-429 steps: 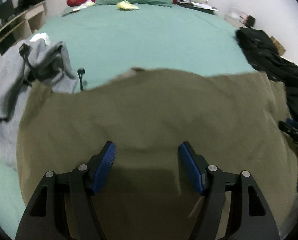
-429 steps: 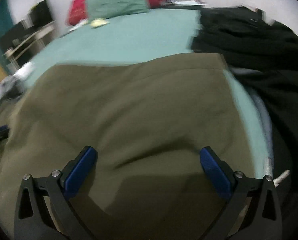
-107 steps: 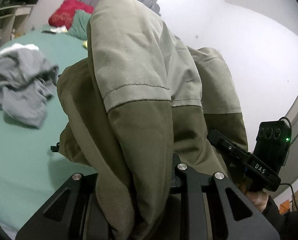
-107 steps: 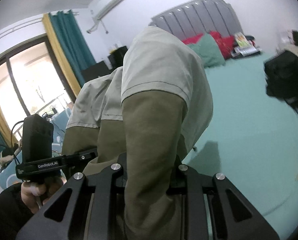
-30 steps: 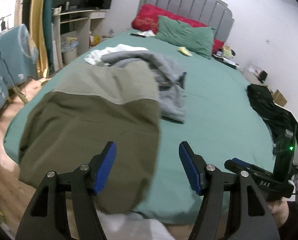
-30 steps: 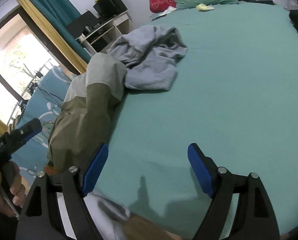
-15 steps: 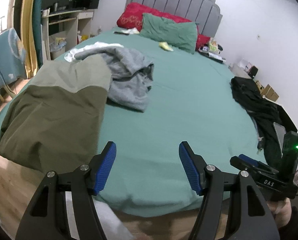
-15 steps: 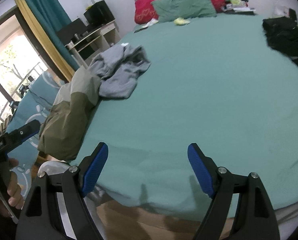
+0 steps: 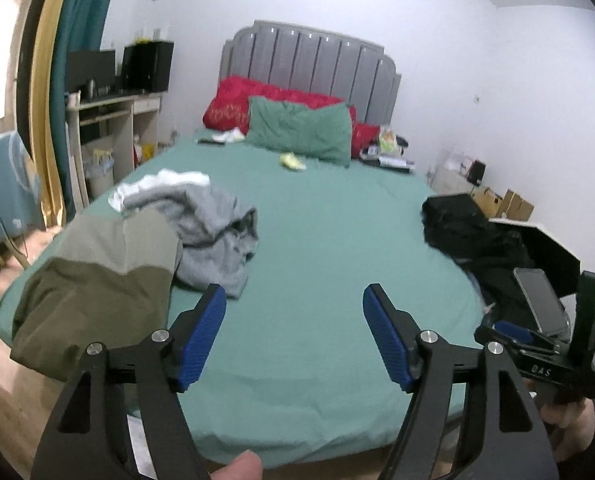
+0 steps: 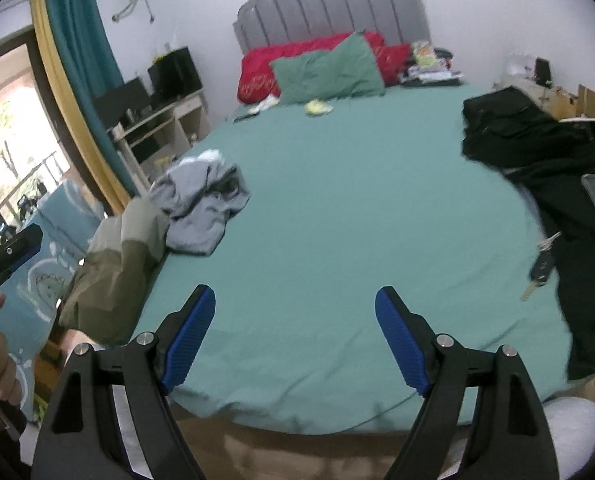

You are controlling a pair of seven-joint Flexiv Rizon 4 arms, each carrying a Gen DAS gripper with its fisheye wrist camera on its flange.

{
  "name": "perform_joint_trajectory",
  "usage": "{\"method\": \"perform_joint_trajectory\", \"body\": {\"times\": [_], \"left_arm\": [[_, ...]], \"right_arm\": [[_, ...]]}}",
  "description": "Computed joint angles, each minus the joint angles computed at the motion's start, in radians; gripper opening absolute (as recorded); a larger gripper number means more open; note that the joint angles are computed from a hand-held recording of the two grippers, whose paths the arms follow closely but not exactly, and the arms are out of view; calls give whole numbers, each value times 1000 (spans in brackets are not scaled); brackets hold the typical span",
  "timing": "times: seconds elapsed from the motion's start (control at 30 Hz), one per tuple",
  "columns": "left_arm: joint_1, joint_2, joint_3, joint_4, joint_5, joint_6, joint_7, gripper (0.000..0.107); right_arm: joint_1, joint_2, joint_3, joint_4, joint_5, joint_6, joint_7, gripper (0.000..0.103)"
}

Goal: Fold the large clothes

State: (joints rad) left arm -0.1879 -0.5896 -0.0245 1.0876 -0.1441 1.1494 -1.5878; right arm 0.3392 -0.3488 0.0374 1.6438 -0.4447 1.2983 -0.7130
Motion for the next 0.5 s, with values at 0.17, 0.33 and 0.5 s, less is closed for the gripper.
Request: {"method": "perform_joint_trajectory", "body": {"times": [0.17,0.33,0.5], "left_arm": [[-54,3,79,-77,105,-74,-73,82],[-24,42,21,-32,71,10,-62,82],[-31,77,29,8,94,166,-38,82]], "right_arm": [[25,75,-75,61,-149,33,115,94],[8,140,-102,90,-333,61,253,95],[-22,181,-118,97,-562,98,441,96]]}}
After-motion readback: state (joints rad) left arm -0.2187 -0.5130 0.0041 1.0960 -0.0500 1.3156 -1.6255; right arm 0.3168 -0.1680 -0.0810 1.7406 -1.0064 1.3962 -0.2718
